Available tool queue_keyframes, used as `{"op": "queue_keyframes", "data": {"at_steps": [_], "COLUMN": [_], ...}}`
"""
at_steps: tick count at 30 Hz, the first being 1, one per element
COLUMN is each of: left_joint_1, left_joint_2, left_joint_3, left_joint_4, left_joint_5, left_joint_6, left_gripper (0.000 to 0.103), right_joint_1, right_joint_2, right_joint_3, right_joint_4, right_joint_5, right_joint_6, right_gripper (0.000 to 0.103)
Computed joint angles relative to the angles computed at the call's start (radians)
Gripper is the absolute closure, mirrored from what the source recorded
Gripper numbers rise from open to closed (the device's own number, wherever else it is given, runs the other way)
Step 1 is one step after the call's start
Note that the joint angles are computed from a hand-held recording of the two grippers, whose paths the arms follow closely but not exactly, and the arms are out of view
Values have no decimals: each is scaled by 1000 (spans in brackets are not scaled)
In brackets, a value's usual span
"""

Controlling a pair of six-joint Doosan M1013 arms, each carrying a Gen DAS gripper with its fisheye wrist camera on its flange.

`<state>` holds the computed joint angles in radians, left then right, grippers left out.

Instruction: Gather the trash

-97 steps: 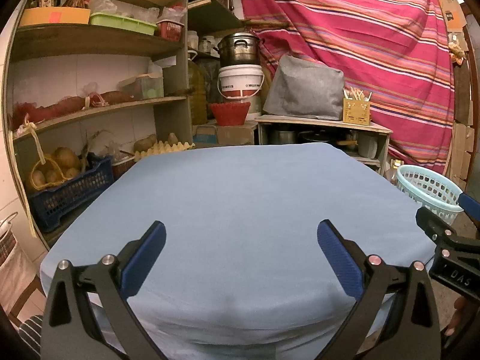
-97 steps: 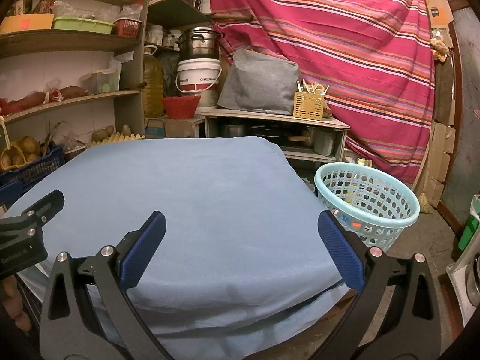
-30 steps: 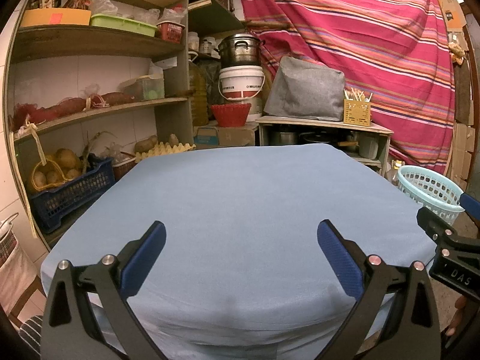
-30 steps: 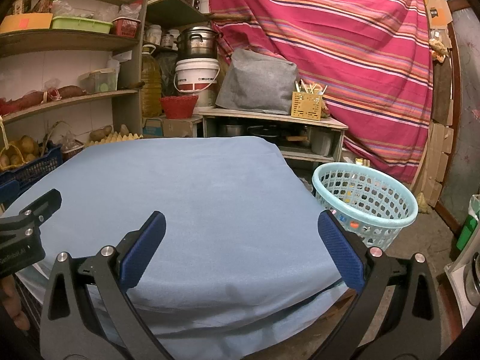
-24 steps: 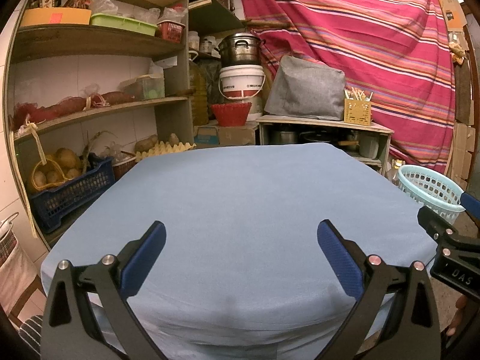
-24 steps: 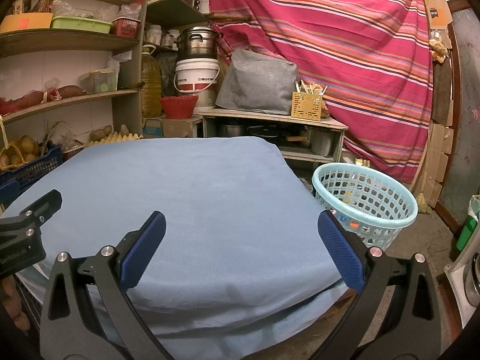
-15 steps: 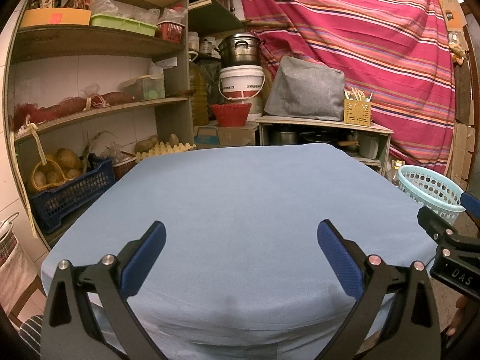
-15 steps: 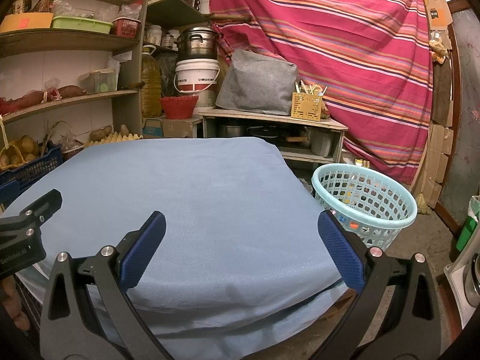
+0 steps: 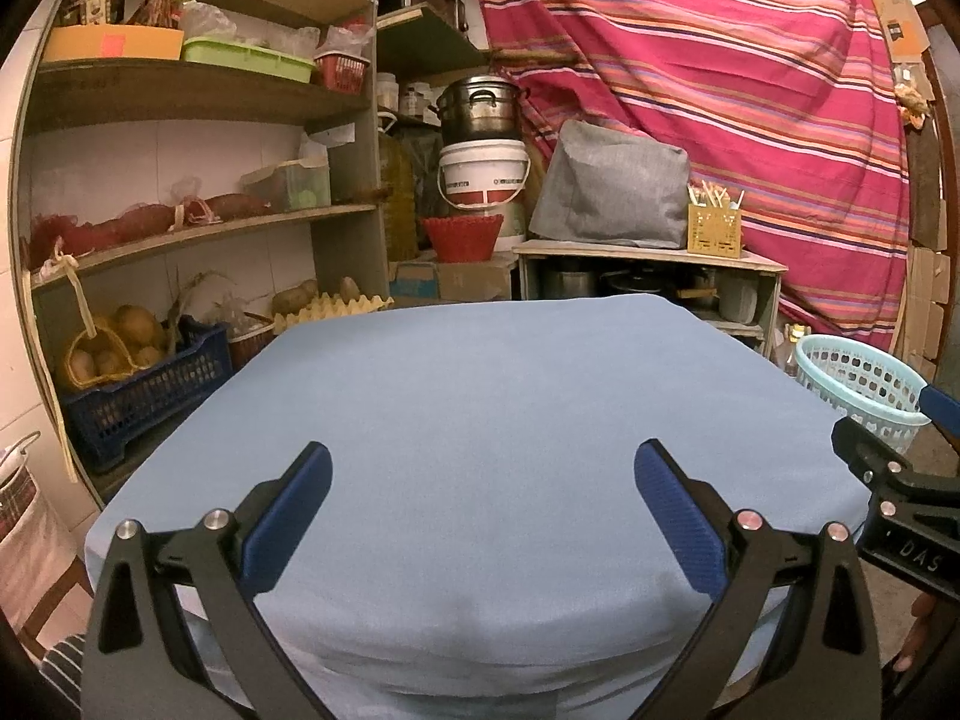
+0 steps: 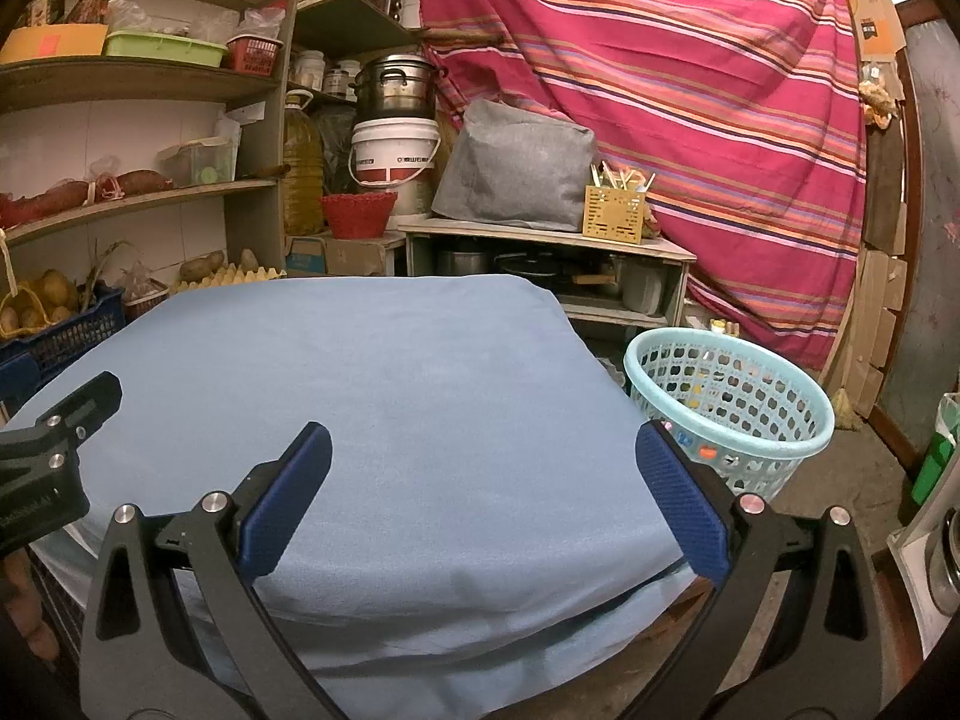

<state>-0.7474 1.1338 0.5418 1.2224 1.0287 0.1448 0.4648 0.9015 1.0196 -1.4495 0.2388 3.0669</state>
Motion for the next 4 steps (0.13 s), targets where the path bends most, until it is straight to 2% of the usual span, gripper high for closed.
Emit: {"op": "queue_keyframes", "data": {"at_steps": [4], "left_joint_1": [1], "left_joint_2": [-1], "left_joint_3": [2], "left_joint_4": [-3], "left_joint_5": [-2], "left_joint_6": [6], "left_gripper": [4], "right_joint_1": [-1], "right_joint_2": [1], "right_joint_3": [-2], "right_joint_4": [19], "right_joint_5": [-2], "right_joint_6": [-12], "right_gripper": [4]}}
